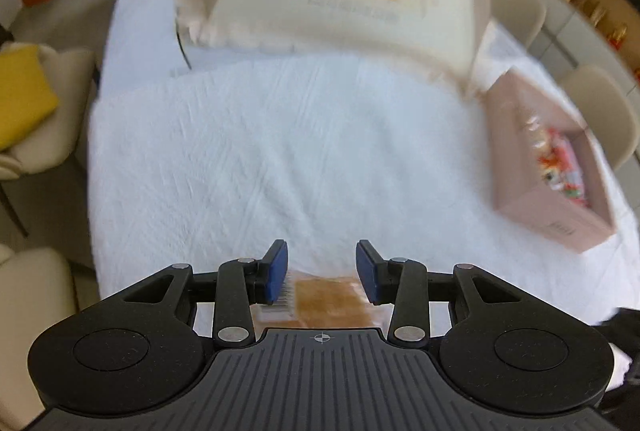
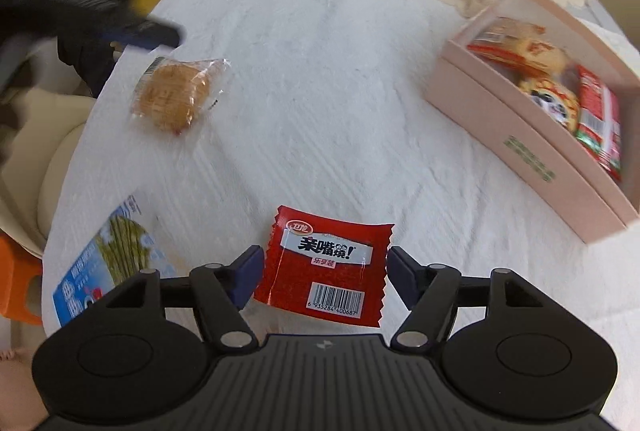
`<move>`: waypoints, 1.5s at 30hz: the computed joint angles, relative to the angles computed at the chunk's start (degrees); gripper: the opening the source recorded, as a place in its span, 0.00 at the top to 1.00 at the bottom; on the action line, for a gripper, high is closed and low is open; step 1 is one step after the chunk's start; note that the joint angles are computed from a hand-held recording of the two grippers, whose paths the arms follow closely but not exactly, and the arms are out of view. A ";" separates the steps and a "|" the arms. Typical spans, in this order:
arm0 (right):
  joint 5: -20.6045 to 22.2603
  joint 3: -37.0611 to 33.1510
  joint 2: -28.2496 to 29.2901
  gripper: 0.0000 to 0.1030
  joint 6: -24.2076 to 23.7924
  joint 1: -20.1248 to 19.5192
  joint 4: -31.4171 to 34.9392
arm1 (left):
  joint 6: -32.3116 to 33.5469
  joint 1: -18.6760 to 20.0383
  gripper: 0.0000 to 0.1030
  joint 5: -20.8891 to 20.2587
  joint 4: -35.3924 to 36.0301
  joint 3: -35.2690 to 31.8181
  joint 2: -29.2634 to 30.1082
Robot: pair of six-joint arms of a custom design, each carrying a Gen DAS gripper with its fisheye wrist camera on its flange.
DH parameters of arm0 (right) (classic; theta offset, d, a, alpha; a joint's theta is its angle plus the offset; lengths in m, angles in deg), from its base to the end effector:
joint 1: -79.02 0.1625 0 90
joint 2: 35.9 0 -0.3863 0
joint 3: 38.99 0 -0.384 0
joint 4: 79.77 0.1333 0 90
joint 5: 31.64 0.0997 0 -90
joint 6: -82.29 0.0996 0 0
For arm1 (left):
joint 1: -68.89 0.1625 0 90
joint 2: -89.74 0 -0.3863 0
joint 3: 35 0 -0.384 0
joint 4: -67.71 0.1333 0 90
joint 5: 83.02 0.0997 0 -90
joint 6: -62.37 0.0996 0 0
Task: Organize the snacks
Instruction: 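Grasp the small red square packet with the right tool while the left tool grasps the round bread packet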
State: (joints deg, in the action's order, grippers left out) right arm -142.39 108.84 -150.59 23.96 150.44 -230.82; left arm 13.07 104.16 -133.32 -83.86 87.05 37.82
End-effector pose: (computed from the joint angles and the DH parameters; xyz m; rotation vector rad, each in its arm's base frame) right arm -0.0001 -0.3079 0.2679 0.7590 -2.4413 0.2062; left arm -0.2586 -0.4241 0.0148 0.1886 2.5297 -0.6047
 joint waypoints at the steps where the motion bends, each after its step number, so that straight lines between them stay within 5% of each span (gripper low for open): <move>1: 0.86 0.09 -1.62 0.31 -0.54 -1.06 0.78 | 0.51 1.11 0.59 -2.50 -0.43 0.05 0.01; 7: 5.45 0.00 -7.86 0.30 -2.47 -8.27 5.00 | 1.05 -4.02 0.59 -8.14 1.95 4.65 -1.46; 10: 5.19 1.76 -7.77 0.30 -3.84 -9.64 1.42 | -1.12 -6.69 0.59 -9.40 2.52 6.79 -2.70; 14: 7.52 4.46 -10.22 0.30 -8.30 -11.04 -3.39 | -16.43 -8.72 0.59 -6.63 5.23 10.70 -9.69; 18: 13.30 4.98 -14.55 0.29 -10.65 -14.67 -2.27 | -32.29 -8.75 0.59 -11.76 10.81 13.55 -17.05; 22: 10.35 3.45 -9.35 0.28 -6.03 -13.35 -4.92 | -39.29 -5.30 0.58 -16.76 -0.17 16.44 -14.17; 28: 12.92 2.00 -10.19 0.25 -1.78 -13.27 2.72 | -30.56 -4.99 0.46 -11.35 -1.55 8.57 -3.34; 34: 17.40 10.52 -13.42 0.25 -14.01 -16.99 -15.54 | -20.54 -6.02 0.40 -9.18 9.24 -0.45 2.93; 36: 19.40 9.92 -16.64 0.25 -15.22 -19.37 -11.31 | -18.60 -6.48 0.40 -9.74 9.14 -1.30 3.95; 41: 24.69 3.21 -25.13 0.25 -15.05 -26.55 12.44 | -19.78 -9.72 0.46 -9.50 8.78 2.06 0.33; 45: 23.66 2.62 -27.14 0.25 -15.14 -28.53 17.48 | -21.68 -9.54 0.46 -12.71 7.51 2.62 0.12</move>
State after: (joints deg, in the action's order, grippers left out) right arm -118.73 111.46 -177.73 8.82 121.92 -213.34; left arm -8.62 94.63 -146.03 -76.35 89.67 37.94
